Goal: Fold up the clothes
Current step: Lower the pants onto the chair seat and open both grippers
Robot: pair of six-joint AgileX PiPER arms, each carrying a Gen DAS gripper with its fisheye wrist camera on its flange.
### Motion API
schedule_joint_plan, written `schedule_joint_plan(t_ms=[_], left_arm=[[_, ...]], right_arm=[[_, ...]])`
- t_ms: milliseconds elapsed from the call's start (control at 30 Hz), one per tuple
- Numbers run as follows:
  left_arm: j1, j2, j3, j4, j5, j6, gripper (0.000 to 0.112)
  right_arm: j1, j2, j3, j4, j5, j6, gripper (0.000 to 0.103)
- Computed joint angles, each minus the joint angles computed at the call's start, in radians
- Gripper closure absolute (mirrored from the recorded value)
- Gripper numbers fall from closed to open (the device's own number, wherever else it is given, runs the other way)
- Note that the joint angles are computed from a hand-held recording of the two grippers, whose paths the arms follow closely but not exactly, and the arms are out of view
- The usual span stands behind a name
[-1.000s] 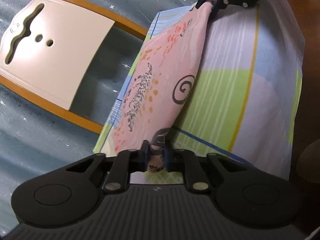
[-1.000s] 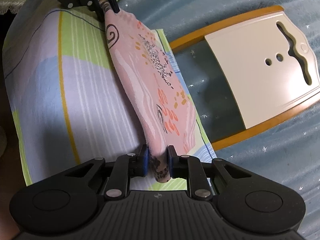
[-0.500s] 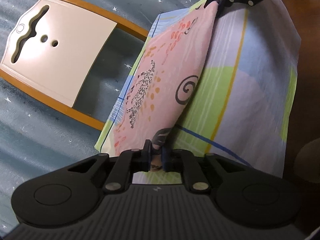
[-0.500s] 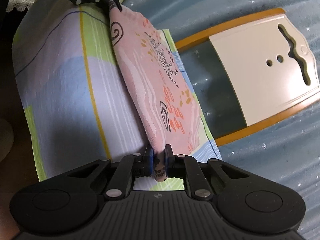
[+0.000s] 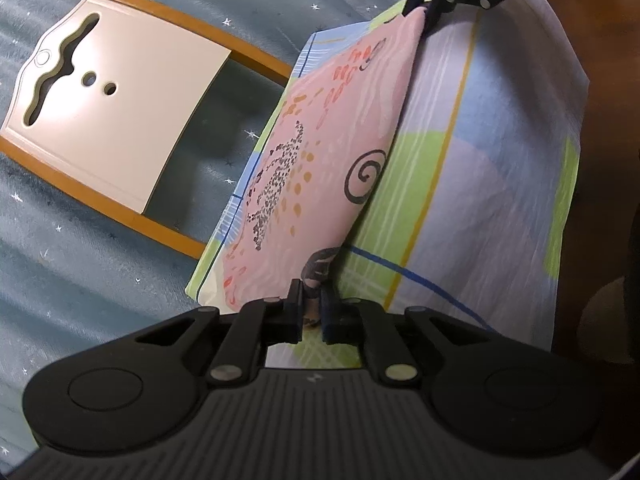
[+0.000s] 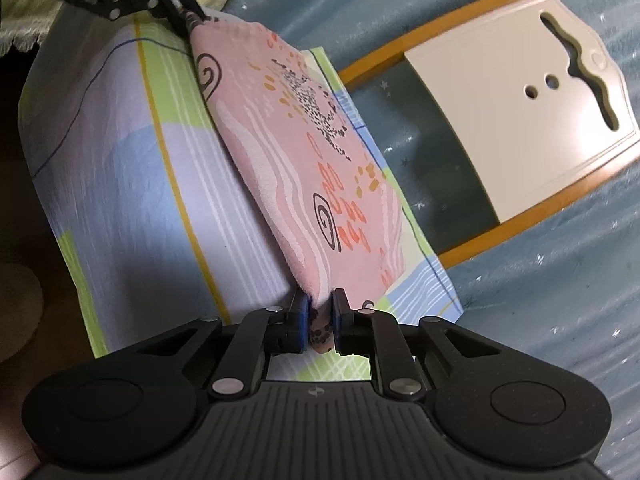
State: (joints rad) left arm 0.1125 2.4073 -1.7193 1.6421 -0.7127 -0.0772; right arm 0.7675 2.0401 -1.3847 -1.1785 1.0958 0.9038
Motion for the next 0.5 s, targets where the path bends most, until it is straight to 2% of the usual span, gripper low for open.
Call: schedule_joint_plan(t_ms=[200, 500], left_arm=[[0.007, -0.010, 0.030, -0.037, 0.001, 0.060, 0.106], [0.055, -0.055, 0.019, 0.090, -0.021, -0.143, 0.103]], right_arm=[[0.018, -0.017, 0.012, 0.029, 0.020, 0.002, 0.086], [0.070, -0.071, 0.105, 0.038, 0.059, 0.185, 0.087]])
